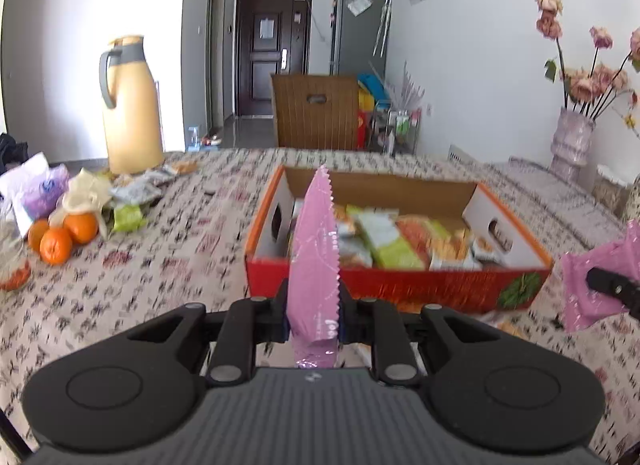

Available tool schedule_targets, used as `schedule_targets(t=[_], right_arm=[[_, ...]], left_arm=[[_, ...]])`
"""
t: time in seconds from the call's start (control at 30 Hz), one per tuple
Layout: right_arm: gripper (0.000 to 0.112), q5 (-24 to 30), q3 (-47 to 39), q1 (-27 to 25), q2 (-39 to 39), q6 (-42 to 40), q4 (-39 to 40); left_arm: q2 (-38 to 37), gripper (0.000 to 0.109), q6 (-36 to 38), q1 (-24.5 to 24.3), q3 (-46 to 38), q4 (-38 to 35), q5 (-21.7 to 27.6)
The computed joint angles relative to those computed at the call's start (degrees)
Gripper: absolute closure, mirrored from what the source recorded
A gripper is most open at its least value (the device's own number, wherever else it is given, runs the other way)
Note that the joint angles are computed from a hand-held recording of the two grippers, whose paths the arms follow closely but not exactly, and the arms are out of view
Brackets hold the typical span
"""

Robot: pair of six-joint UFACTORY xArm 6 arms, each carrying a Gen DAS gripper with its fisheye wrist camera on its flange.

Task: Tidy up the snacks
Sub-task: 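Lift both pink packets and carry them over the red box, then open both tools to drop the pink packets into the box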

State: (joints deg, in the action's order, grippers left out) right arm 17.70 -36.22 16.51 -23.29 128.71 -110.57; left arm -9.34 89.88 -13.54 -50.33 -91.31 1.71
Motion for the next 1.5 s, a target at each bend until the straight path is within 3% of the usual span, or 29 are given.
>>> schedule_targets(t=[0.3,0.6,0.93,1.2,1.37,1.43,1.5], right_arm=[[0.093,-1.92,-9.01,-1.26,6.01,9.08,-11.33],[0.093,-5.36,-21.99,-3.26,16.78,13.45,-18.57],[0.093,-9.25,-35.89,-3.98,29.06,17.87,-23.09],[0.093,-12.22,-41.16,-4.92,36.21,19.7,-24.36],[0.092,-14.41,-41.66,-5.77,37.58,16.28,-20.9],[0.087,-14.62,-40.82,-5.98,37.29,13.28,-18.06],[0.083,-13.61,-39.36,-6.04,36.4,10.3,-15.35]], left_arm=[[5.67,0.088,8.4,-2.4,-10.04,-7.37,-1.04],[14.18,0.088,-0.88,-3.41,-18.69,1.18,-0.95],[23.55,0.088,-5.76,-3.79,-27.75,4.4,-1.43],[27.69,0.088,-8.91,-2.78,-29.79,7.88,-0.38],[27.95,0.087,-8.06,-2.5,-29.7,6.71,0.12],[27.95,0.08,-5.6,-2.47,-30.03,3.73,-0.23],[27.65,0.054,-2.59,-2.37,-30.35,0.02,-0.39]])
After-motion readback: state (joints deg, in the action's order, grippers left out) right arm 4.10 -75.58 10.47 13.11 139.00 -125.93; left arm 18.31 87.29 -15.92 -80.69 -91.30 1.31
